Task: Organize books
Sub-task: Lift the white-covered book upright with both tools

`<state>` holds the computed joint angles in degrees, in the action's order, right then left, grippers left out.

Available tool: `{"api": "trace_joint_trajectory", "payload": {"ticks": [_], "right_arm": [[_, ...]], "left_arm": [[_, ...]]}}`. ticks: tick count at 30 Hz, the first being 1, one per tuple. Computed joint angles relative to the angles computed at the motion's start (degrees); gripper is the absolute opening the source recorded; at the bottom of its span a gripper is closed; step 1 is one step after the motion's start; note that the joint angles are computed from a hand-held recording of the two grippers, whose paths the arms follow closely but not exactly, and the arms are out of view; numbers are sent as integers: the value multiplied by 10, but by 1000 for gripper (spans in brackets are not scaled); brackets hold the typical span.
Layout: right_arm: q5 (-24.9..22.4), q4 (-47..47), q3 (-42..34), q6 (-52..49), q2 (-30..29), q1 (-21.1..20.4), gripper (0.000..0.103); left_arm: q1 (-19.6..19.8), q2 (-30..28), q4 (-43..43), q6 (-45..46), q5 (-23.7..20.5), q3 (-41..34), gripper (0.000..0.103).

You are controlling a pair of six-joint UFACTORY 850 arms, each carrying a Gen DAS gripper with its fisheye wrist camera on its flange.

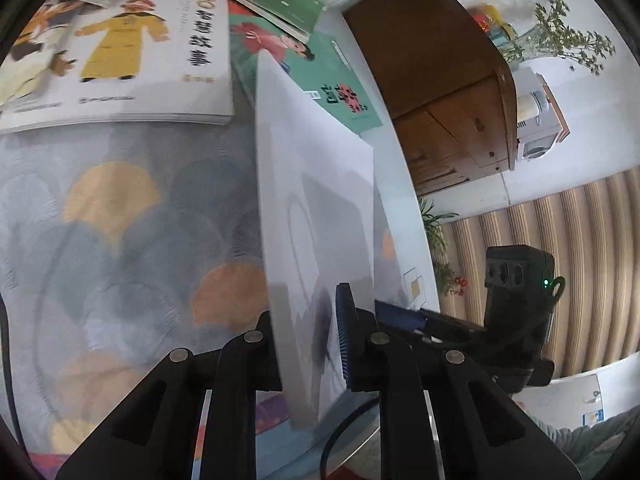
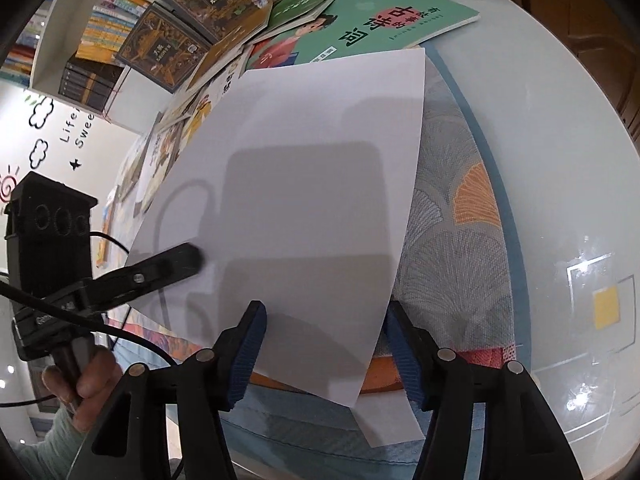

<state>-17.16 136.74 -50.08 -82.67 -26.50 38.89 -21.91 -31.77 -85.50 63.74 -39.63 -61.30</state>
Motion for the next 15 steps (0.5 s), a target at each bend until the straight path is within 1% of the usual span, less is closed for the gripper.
{"api": "trace_joint_trajectory", "payload": {"ticks": [2,3,4,6,7,8,10,13,14,15], "right_arm": [[-34,-11,10,23,0,-13,60],[-67,-16,20,43,1,-24,61],[-102,-10,33,54,3,-33,62],[-212,17,66,78,-4,-56,70],[-265,35,80,83,-10,-64,72],[-296,48,88,83,-15,-67,74],[-359,69,98,86,-32,-73,75],[-422,79,91,94,-59,-75,75],[-432,85,91,93,-61,-74,74],[-432,89,90,89,-61,-73,66]], "left_arm": [[3,-2,-18,-2,-27,-2,13],[9,-7,-34,-2,-51,-3,13],[18,-11,-55,-1,-85,-1,13],[32,-18,-84,2,-143,4,13],[36,-18,-91,1,-160,6,13],[36,-20,-93,-3,-168,4,13],[35,-26,-91,-13,-176,-3,13],[41,-40,-101,-31,-211,-6,13],[43,-43,-103,-34,-219,-4,13],[43,-45,-104,-37,-220,-5,13]]}}
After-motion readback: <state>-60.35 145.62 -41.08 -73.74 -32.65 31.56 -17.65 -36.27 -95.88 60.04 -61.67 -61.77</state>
